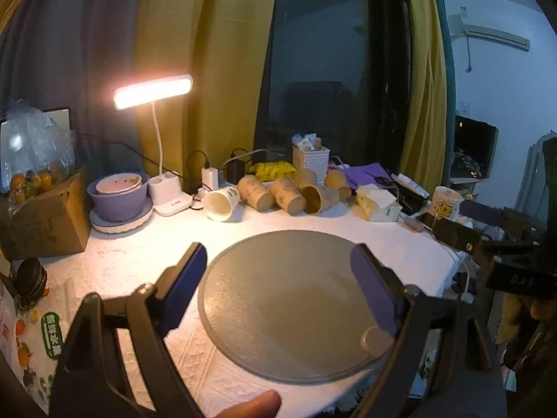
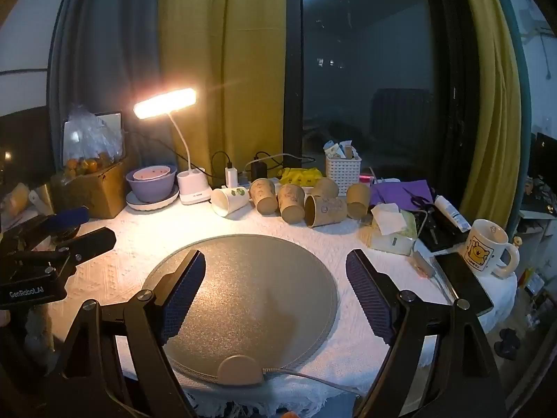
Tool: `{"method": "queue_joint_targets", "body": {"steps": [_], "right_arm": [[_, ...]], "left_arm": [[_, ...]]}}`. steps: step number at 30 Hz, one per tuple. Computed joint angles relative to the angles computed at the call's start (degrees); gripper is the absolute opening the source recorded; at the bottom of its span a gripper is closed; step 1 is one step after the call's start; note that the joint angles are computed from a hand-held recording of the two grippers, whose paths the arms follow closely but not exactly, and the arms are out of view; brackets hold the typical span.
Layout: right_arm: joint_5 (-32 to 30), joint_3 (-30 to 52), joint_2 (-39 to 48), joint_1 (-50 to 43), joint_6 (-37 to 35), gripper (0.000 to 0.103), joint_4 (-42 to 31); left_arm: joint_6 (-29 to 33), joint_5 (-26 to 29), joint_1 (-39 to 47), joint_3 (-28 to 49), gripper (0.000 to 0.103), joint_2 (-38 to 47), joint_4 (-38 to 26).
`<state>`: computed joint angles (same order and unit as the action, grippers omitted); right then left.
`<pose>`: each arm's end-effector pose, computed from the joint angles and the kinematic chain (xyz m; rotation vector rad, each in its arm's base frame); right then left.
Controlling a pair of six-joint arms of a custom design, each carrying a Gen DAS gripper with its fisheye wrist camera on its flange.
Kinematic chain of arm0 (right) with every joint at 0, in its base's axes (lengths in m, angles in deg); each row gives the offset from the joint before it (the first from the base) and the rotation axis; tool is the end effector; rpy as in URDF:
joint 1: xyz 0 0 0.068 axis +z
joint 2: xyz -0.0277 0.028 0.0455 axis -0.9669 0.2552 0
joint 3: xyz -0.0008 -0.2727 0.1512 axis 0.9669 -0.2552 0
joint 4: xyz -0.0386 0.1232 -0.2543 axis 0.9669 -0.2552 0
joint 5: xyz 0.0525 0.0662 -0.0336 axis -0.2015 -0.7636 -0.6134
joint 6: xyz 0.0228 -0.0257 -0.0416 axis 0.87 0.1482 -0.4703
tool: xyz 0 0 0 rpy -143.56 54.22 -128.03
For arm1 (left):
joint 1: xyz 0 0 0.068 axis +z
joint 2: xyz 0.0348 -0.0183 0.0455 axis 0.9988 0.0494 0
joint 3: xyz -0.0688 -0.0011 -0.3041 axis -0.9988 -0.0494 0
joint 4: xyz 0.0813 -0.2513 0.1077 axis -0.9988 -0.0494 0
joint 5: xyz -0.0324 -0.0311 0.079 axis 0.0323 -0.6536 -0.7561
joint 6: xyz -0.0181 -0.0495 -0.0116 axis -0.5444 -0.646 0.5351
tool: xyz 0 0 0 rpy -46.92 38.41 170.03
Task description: Flip cup upright
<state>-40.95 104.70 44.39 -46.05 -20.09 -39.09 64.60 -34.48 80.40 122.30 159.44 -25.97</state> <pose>0.2705 0.1421 0.3192 -0.3529 2.0686 0.1050 0.2830 -0.0341 0.2894 0.0459 1.9609 -0.1412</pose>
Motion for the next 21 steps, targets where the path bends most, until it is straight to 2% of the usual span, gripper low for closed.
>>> {"method": "queue_joint_targets", "body": {"steps": [8,13,14,21], "right_arm": [[-0.28,0.19,-0.02,-0.15,0.04,0.085,-0.08],[-0.31,0.23,0.02,-0.28,-0.01,0.085,-0.19],[-0.34,0.23,0.03,-0.3,-0.04,0.085,-0.19],[-0.52,0.11,0.03,-0.45,-0.03,0.085,-0.11]], "left_arm": [[0.14,0.05,-0.1,-0.32,0.086,-0.5,-0.07],[-0.67,-2.34,-2.39,-0.67,0.086,-1.01,-0.26],[-0.42,-0.69,-1.0,-0.14,0.086,-0.49,-0.51],[-0.72,-1.29,-1.61,-0.42,0.086,-0.56,-0.42]]}}
